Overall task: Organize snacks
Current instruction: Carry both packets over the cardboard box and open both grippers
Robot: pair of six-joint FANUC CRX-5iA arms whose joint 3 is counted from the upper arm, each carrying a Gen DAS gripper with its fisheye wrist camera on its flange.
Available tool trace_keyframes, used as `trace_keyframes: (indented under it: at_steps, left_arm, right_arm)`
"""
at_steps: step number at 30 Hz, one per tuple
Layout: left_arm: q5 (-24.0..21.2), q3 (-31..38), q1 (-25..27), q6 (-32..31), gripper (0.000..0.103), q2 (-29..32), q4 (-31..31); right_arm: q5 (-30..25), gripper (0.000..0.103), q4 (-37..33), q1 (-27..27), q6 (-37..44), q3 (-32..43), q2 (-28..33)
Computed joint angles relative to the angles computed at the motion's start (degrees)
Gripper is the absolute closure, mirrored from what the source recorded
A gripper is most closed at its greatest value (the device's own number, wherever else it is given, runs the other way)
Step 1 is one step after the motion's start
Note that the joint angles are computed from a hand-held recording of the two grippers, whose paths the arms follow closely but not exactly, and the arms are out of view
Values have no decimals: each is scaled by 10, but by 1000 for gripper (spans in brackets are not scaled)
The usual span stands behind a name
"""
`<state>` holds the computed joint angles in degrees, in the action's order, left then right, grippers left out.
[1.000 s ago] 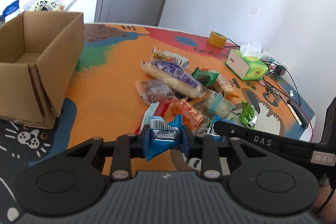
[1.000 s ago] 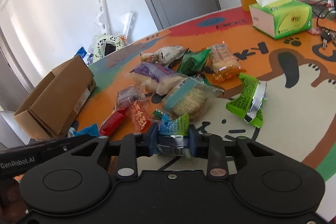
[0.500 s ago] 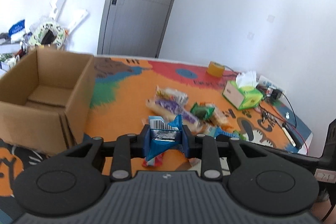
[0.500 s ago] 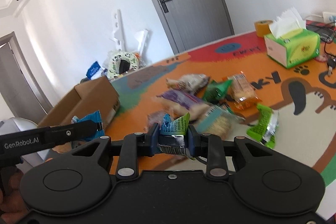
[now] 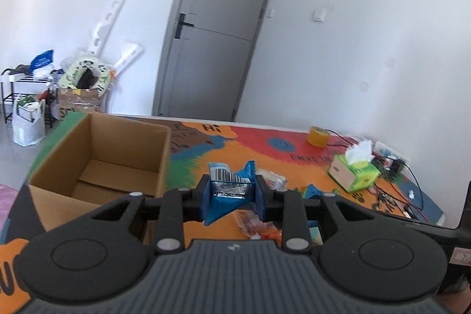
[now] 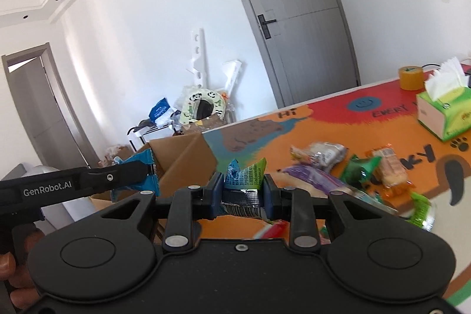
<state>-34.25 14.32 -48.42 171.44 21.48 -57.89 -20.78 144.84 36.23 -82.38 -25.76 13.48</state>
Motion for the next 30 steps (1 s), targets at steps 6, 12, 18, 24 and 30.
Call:
trace_keyframes:
  at_steps: [6,12,18,24,30]
  left_arm:
    - [-19,-13,4,39,74,-12,-25]
    - [-24,-31,17,73,74,-25,-43]
    - [-23,-47,39,95,74,-34,-52]
    - [-11,-53,69,84,74,-35,-30]
    - [6,-57,94,67,74,-30,-7]
  right_arm:
    - [26,74,60,-8,-42,45,21]
    - [50,74,100,-6,-59,97,51]
    - [82,74,145,-3,-98,155,82]
    - [115,74,189,-2,-138,209,109]
    - [150,74,234,-1,-186,268,140]
